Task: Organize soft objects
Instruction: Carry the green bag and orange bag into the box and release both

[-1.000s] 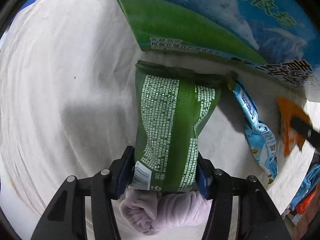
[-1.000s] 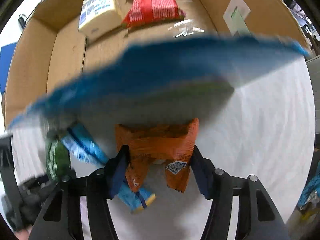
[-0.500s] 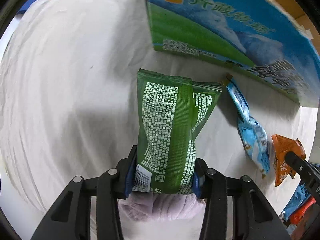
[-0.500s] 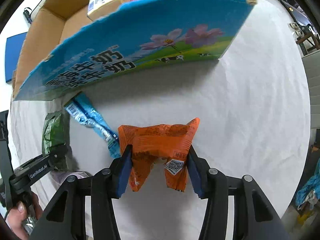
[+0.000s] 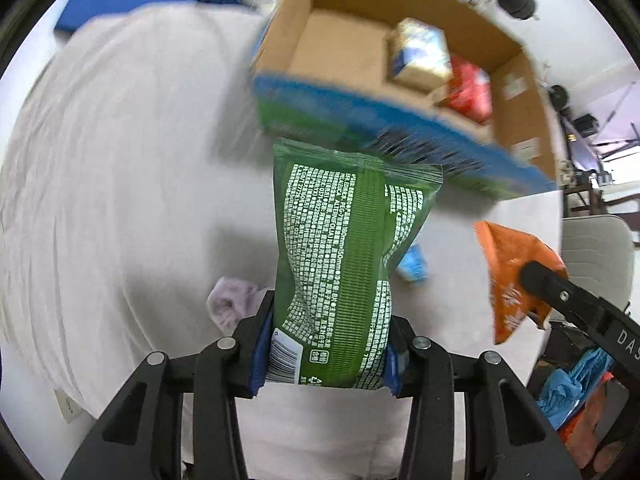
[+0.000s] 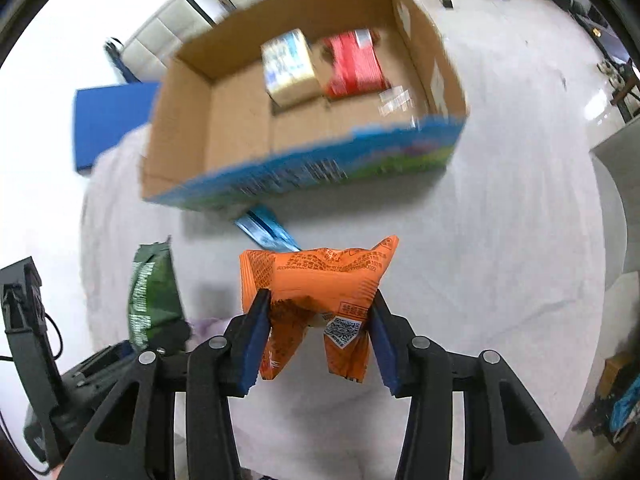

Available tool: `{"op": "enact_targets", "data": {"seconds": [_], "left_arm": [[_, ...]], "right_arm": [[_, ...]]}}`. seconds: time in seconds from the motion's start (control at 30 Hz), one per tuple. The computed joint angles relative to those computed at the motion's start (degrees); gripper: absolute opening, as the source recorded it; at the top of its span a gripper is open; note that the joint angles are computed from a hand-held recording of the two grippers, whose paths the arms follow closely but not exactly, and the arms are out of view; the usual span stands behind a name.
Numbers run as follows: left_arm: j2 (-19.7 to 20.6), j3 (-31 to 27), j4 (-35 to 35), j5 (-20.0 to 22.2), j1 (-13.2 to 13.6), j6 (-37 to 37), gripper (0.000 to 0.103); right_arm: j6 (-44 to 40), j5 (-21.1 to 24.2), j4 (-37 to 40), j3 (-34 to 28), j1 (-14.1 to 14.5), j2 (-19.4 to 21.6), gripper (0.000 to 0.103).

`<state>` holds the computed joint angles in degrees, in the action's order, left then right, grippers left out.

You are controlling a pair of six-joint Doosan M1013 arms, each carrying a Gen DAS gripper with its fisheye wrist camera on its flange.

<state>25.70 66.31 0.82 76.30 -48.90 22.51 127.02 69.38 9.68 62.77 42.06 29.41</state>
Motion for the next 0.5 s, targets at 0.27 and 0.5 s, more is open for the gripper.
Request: {"op": "enact_targets", "data": {"seconds": [0.27,0.5], "left_arm": [[2.46,-8.96,6.14,3.31,0.72,3.78,0.041],[6.61,-16.33,9.97,6.05,2.63,7.94,0.041]], "right_arm": [[-0.46,0.72,-1.57,-4.82,-1.21,0.14,0.048],[1.24,1.97,-5.04,-11.31,-2.37,3.38,0.048]]}}
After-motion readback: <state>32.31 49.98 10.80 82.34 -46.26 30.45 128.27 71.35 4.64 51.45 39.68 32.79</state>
